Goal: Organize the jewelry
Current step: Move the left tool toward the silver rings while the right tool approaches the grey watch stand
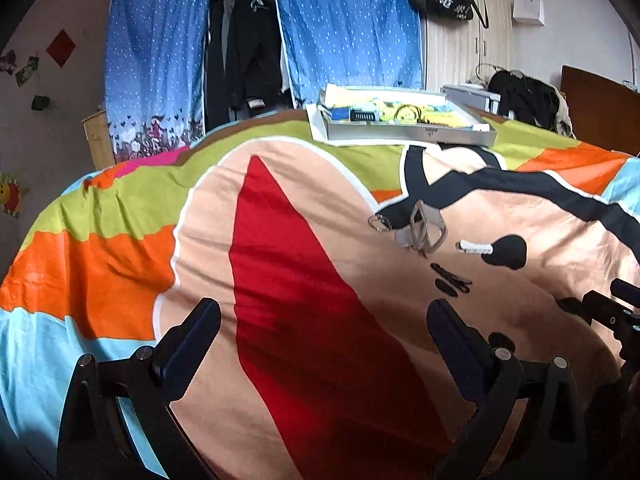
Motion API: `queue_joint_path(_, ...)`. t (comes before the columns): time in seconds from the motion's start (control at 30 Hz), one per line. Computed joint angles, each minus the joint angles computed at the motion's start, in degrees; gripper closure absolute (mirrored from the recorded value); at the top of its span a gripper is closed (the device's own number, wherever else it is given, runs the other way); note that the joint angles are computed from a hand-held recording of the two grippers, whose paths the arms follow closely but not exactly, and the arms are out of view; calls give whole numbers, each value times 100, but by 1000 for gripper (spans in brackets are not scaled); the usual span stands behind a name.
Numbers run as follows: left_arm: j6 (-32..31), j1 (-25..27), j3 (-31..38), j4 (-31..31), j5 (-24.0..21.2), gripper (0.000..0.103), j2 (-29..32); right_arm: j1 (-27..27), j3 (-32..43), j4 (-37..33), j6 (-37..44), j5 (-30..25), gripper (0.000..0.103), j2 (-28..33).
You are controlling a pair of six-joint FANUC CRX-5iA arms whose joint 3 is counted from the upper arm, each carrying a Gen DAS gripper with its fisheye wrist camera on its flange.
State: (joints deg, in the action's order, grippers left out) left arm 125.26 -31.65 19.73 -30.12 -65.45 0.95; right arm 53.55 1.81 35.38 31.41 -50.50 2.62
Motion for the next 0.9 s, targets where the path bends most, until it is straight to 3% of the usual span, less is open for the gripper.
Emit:
queue_joint_path(0.47, -204, 423, -313, 714, 306, 2, -68, -11, 331, -526, 335, -310, 0, 247)
queue_joint_path(0.9, -620, 762, -434, 1070, 613, 2, -23, -146, 719, -935, 797, -230, 0, 586)
